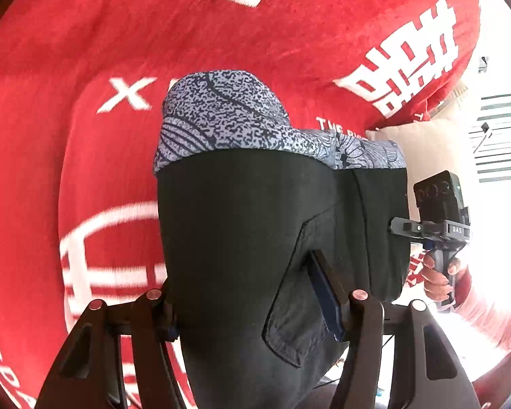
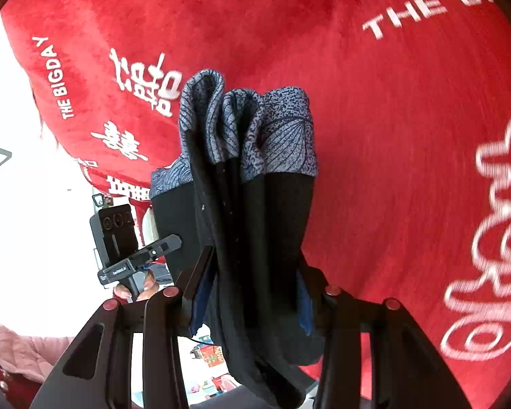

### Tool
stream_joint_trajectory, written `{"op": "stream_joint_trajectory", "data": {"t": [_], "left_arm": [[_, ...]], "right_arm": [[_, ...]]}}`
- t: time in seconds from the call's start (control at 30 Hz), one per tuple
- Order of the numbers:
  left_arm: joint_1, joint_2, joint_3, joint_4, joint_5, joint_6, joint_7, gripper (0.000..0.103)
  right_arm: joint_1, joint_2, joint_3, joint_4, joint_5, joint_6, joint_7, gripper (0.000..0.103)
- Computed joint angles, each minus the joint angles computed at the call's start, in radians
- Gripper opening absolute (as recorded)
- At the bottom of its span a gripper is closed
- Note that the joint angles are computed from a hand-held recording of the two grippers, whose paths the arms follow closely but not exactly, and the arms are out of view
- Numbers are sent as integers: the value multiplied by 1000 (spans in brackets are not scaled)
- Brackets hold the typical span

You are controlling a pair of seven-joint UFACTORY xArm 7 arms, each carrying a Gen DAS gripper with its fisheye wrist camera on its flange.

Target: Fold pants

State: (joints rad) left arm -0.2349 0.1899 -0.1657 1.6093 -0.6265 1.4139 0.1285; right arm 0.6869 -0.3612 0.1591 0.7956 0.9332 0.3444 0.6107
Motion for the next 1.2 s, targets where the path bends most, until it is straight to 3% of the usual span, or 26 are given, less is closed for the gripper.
{"op": "stream_joint_trajectory", "data": {"t": [0.23, 0.3, 0.4, 0.57, 0.7, 0.83, 1.03, 1.13, 1.2], "left_arm": [[-6, -132, 16, -224, 22, -57, 37, 62], [-17, -152, 16, -283, 50, -96, 32, 63], [-29, -182, 19, -335, 78, -166, 22, 74], [-41, -200, 21, -334, 174, -182, -17, 86], [-47, -227, 21, -329, 275, -182, -80, 86], [-63, -257, 6, -316, 415, -171, -167, 86], [-87, -302, -9, -286, 510, -84, -208, 86], [-103, -323, -21, -265, 531, -34, -210, 86], [-114, -324, -30, -246, 538, -10, -226, 86]], "right_arm": [[63, 24, 66, -54, 16, -103, 103, 46], [55, 44, 89, -60, -44, -102, 159, 46], [6, 68, 128, -50, -207, -73, 275, 50], [-43, 87, 144, -10, -407, 24, 421, 62], [-97, 105, 170, 88, -591, 207, 564, 66], [-128, 171, 199, 286, -788, 556, 704, 77], [-88, 264, 213, 508, -882, 910, 817, 81], [-51, 323, 222, 620, -913, 1037, 854, 83], [-22, 351, 224, 678, -934, 1072, 893, 86]]}}
